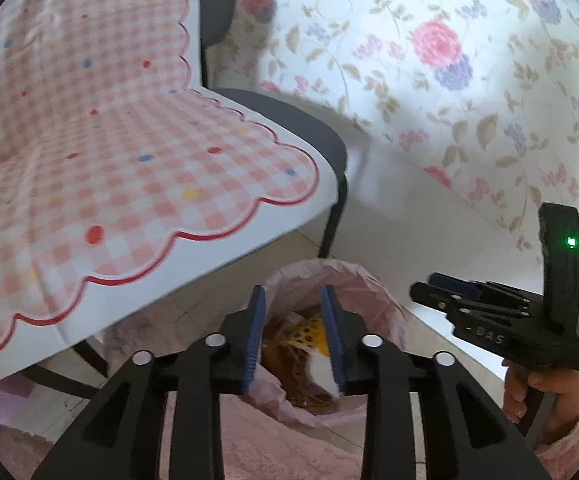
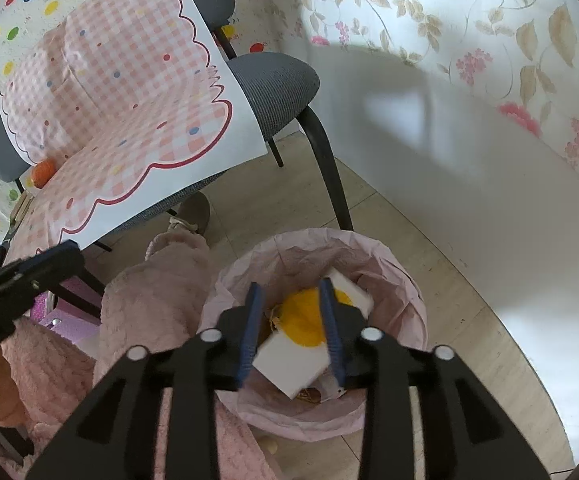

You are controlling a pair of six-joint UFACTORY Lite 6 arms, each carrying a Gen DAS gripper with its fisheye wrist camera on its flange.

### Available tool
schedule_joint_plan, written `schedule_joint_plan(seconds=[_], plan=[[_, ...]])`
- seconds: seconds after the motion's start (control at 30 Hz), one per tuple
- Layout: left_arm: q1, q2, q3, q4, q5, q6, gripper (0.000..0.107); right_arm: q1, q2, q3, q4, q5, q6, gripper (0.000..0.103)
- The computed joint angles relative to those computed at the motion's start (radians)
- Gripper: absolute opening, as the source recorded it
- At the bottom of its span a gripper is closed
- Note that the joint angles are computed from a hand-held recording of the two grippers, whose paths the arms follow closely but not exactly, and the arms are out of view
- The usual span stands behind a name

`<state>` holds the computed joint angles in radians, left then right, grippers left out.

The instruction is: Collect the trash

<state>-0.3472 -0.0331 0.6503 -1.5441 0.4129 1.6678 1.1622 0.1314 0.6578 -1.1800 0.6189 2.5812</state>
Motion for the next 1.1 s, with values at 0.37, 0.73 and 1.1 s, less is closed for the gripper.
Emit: schedule_joint_plan(seconds=[0.37,0.73,1.1], plan=[[0.098,-0.123,-0.031,0.189,-0.048,-0.170,0.067,0.073,-0.059,0.114,0.130,0.197,-0.180,0.061],[0.303,-0.307,0.008,0.687,-0.029,-0.623,0.089,0.106,0.094,0.508,0.168,0.373,-0.520,0.097],[0.502,-0.432,0.042,0.946,0.062,-0.841,0.090,0.107,0.222,0.854,0.118,0.432,-0.767,0.097]])
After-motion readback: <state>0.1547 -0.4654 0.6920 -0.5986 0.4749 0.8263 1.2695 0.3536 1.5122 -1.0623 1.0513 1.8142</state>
